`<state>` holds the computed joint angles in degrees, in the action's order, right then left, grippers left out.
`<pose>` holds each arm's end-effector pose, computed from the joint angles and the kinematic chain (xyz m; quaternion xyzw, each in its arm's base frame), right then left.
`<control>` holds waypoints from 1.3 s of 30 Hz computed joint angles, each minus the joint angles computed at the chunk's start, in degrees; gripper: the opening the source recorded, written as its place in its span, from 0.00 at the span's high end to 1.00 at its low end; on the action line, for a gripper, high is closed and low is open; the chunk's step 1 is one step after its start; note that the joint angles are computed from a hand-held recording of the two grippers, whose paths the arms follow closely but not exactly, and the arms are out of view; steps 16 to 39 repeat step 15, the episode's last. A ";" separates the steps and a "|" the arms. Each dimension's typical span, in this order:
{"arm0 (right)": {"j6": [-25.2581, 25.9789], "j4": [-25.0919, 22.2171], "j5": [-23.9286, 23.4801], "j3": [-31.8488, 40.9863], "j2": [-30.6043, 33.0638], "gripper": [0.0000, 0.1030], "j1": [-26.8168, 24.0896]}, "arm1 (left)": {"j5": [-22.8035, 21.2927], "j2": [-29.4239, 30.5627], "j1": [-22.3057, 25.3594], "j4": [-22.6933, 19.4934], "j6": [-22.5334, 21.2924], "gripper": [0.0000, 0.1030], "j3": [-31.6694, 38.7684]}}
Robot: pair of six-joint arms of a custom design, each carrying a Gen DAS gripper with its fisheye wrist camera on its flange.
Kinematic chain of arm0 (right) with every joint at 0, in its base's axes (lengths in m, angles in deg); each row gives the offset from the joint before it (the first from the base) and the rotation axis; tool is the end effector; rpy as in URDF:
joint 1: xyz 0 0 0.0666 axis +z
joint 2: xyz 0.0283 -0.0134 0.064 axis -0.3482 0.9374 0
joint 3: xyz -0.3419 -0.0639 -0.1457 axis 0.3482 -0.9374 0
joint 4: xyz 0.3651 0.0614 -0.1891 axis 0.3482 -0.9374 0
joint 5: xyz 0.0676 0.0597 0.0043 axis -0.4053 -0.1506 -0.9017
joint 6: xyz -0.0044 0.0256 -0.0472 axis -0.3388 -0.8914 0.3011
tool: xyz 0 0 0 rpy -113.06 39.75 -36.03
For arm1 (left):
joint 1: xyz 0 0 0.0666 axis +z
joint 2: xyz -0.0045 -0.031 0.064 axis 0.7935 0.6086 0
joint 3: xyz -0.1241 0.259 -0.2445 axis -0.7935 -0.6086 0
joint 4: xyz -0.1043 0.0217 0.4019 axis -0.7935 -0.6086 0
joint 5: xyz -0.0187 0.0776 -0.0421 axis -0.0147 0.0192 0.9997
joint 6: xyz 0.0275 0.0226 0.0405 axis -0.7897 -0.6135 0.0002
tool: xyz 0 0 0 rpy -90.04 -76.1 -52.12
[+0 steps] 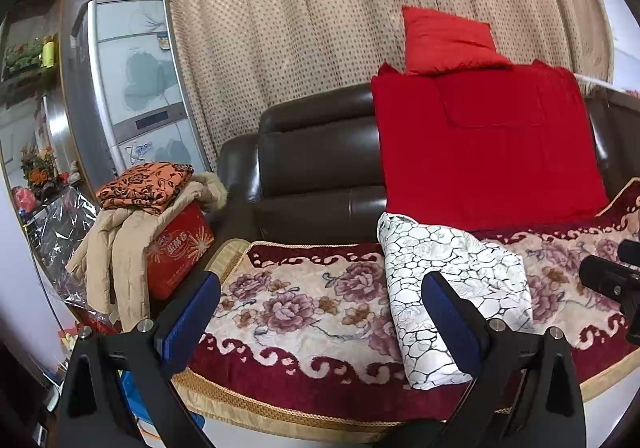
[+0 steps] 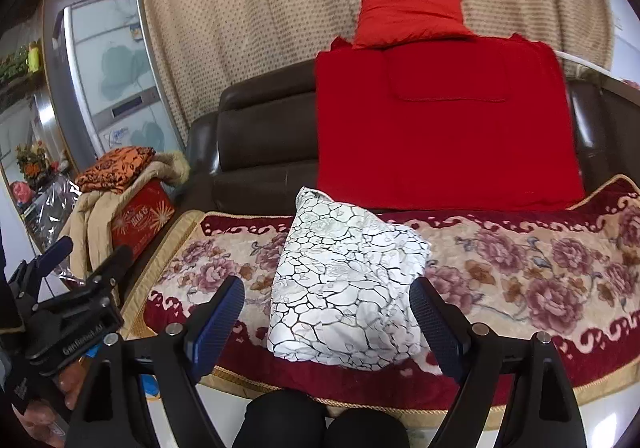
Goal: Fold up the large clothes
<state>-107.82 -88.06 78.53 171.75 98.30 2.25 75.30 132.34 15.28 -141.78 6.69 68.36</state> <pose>0.2764 0.0940 0.7182 0.2553 0.8406 -0.0041 0.4777 0.3672 -0.2686 0.7069 0.2623 0.7944 -0.0313 0.5469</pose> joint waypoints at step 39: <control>4.81 5.74 -10.60 -3.04 2.94 0.15 -8.12 | 4.92 4.44 1.44 2.06 0.34 0.03 2.08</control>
